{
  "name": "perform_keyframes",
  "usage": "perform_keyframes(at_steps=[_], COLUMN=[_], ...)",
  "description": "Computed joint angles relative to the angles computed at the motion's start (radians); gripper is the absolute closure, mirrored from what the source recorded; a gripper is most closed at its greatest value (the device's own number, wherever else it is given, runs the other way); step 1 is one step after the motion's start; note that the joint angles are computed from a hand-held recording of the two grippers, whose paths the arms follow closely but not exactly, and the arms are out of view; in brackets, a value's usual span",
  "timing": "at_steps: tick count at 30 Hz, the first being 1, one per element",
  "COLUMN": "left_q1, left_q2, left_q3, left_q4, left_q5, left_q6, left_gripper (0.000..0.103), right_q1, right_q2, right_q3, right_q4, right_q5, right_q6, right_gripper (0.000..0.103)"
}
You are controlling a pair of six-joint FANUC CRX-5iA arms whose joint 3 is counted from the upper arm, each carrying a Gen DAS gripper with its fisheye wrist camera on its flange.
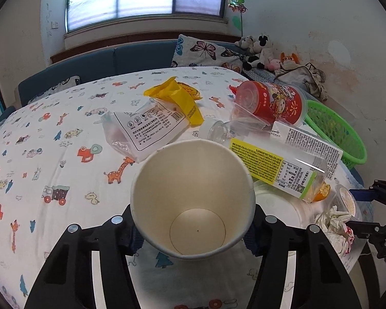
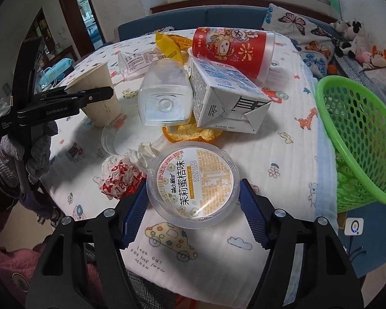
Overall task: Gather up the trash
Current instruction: 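Carry both cups over the green basket and release them inside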
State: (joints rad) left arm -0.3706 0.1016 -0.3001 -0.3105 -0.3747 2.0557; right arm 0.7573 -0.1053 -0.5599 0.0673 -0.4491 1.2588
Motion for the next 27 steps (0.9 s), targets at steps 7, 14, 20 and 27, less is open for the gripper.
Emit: perform_keyframes(at_steps=[7,14,20,27], left_q1=[-0.004,-0.012,-0.021,-0.059], left_q2=[-0.038,-0.082,-0.066,0.036], left_q3=[-0.01,-0.009,0.017,0.12], left_q4=[-0.023,0.013,0.148,0.339], left_q5=[-0.001,0.013,0.048,0.066], left_q6=[0.03,-0.02,-0.171,-0.385], left_gripper=[0.047,0.048,0.048,0.047], right_q1=[0.014,-0.009,-0.083,-0.246], right_q2=[-0.055,-0.105,-0.119,-0.05], right_q3=[-0.061,-0.11,-0.144,-0.106], right_q4=[0.107,0.229,0.395,0.504], right_q5=[0.034,0.077,0.116,0.139], right_q6=[-0.134,-0.277,-0.443,-0.534], right_gripper=[0.034,0.034,0.034,0.034])
